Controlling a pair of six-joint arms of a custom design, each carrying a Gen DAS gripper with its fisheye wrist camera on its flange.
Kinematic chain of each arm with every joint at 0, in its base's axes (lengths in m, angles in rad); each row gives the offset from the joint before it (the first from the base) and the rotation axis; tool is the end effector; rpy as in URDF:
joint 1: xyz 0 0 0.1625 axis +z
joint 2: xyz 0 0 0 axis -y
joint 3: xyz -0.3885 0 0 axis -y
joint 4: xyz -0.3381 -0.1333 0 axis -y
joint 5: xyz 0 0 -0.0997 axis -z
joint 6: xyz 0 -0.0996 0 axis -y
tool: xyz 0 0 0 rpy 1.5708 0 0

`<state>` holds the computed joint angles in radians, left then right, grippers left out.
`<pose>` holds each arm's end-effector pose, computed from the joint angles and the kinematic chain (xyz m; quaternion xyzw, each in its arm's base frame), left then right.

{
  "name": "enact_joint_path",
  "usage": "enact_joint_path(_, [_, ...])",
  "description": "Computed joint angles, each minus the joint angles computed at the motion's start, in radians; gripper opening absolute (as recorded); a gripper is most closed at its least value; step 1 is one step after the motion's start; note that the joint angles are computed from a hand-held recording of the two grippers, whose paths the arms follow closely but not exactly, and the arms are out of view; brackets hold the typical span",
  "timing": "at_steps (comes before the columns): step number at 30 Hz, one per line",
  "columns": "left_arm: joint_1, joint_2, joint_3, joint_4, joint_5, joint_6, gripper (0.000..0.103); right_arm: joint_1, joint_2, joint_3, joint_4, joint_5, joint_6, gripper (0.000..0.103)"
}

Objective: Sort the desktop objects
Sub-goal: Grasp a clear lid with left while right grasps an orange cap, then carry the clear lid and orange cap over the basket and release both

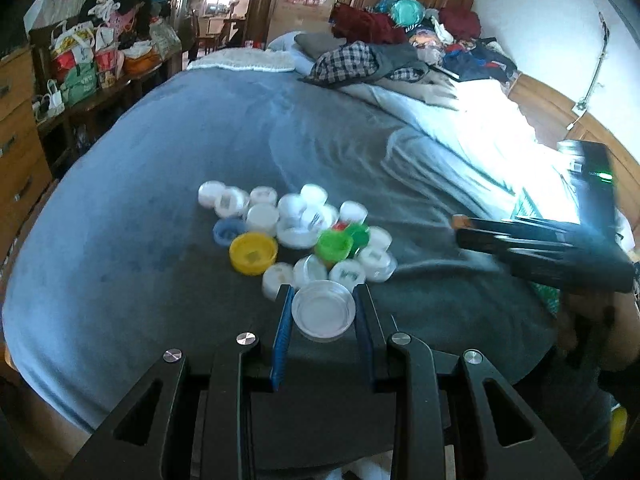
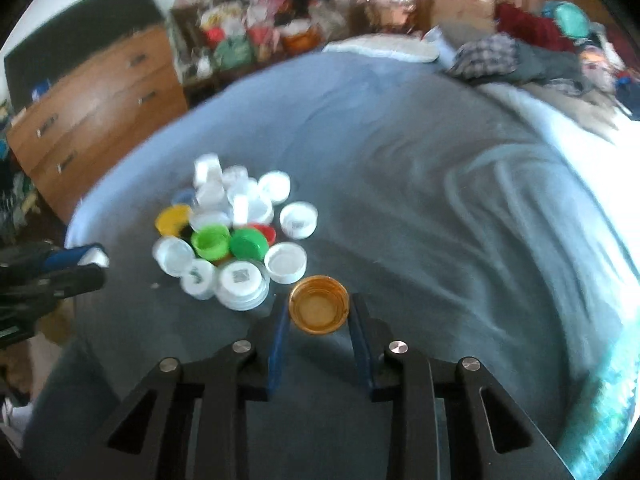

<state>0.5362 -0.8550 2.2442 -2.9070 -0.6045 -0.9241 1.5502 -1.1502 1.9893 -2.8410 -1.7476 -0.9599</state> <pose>-0.2447 -0.3958 0.0613 0.0612 0.8832 -0.3724 0.2784 0.1051 -0.5183 0.2182 0.4235 -0.8762 0.1474 0.1764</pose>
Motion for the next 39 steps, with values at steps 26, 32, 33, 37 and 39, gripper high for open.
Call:
enact_joint_path(26, [-0.020, 0.353, -0.740, 0.120, -0.011, 0.497, 0.025, -0.095, -0.396, -0.154, 0.166, 0.104, 0.065, 0.032])
enact_joint_path(32, [-0.016, 0.500, -0.988, 0.251, -0.083, 0.566, 0.025, -0.165, -0.430, -0.188, 0.185, 0.118, 0.064, 0.032])
enact_joint_path(33, [-0.016, 0.523, -1.027, 0.273, -0.095, 0.575, 0.025, -0.174, -0.432, -0.194, 0.187, 0.118, 0.066, 0.032])
enact_joint_path(37, [-0.015, 0.629, -1.209, 0.378, -0.140, 0.603, 0.025, -0.223, -0.442, -0.235, 0.212, 0.126, 0.075, 0.033])
enact_joint_path(39, [-0.013, 0.671, -1.284, 0.431, -0.160, 0.612, 0.025, -0.248, -0.446, -0.258, 0.229, 0.127, 0.077, 0.033])
